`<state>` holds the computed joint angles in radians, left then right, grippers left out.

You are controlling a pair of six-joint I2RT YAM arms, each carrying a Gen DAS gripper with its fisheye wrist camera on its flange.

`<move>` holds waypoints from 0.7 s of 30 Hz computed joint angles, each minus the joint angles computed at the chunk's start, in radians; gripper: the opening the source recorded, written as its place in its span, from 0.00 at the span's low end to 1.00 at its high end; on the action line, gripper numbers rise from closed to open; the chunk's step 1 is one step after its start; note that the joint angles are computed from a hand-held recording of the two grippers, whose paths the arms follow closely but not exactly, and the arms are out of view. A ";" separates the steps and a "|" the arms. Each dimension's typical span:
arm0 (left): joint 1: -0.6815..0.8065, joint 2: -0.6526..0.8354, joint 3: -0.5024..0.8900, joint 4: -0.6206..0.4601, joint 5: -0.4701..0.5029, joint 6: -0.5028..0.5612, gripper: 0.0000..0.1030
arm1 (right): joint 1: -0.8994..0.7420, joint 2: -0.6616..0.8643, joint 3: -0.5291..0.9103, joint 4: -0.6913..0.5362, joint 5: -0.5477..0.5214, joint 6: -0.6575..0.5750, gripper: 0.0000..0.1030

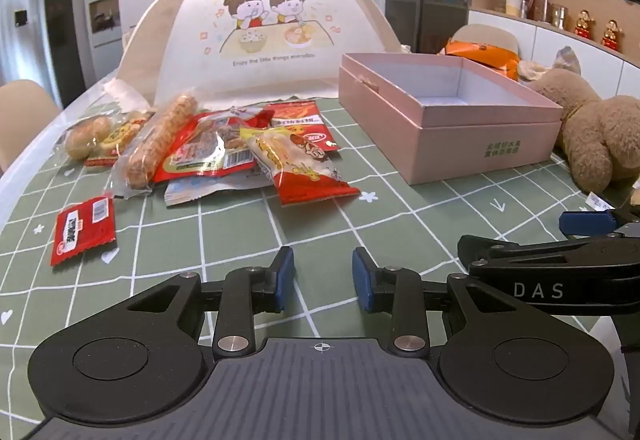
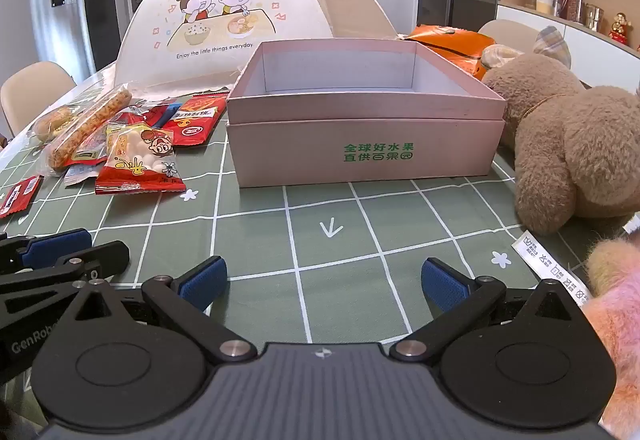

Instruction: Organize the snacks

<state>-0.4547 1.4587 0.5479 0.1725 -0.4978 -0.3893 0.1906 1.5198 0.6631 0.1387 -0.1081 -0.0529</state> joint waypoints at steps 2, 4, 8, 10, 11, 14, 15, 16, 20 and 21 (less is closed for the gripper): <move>0.001 -0.001 0.000 0.001 0.006 -0.006 0.36 | 0.000 0.000 0.000 0.002 -0.001 0.001 1.00; 0.000 -0.001 0.000 -0.001 0.003 -0.004 0.36 | 0.000 0.000 0.000 0.002 -0.001 0.001 1.00; 0.000 -0.001 0.001 -0.001 0.005 -0.006 0.36 | 0.000 0.001 0.000 0.002 -0.002 0.001 1.00; -0.002 -0.001 0.002 -0.002 0.003 -0.007 0.36 | 0.000 0.001 0.000 0.002 -0.001 0.002 1.00; 0.001 -0.001 0.000 0.000 0.006 -0.006 0.36 | 0.000 0.001 -0.001 0.002 -0.001 0.002 1.00; 0.001 -0.001 0.000 0.001 0.006 -0.006 0.36 | -0.001 0.001 0.000 0.002 -0.002 0.001 1.00; 0.001 -0.001 0.000 0.001 0.006 -0.006 0.36 | -0.001 0.001 0.000 0.002 -0.002 0.001 1.00; 0.001 -0.001 0.000 0.000 0.005 -0.006 0.36 | -0.001 0.001 0.000 0.002 -0.002 0.001 1.00; 0.001 -0.001 0.000 0.000 0.005 -0.006 0.36 | -0.001 0.001 -0.001 0.002 -0.003 0.001 1.00; 0.001 -0.001 0.000 0.001 0.006 -0.006 0.36 | -0.001 0.001 -0.001 0.002 -0.003 0.001 1.00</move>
<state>-0.4537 1.4573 0.5475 0.1732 -0.4921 -0.3949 0.1892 1.5207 0.6625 0.1403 -0.1109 -0.0517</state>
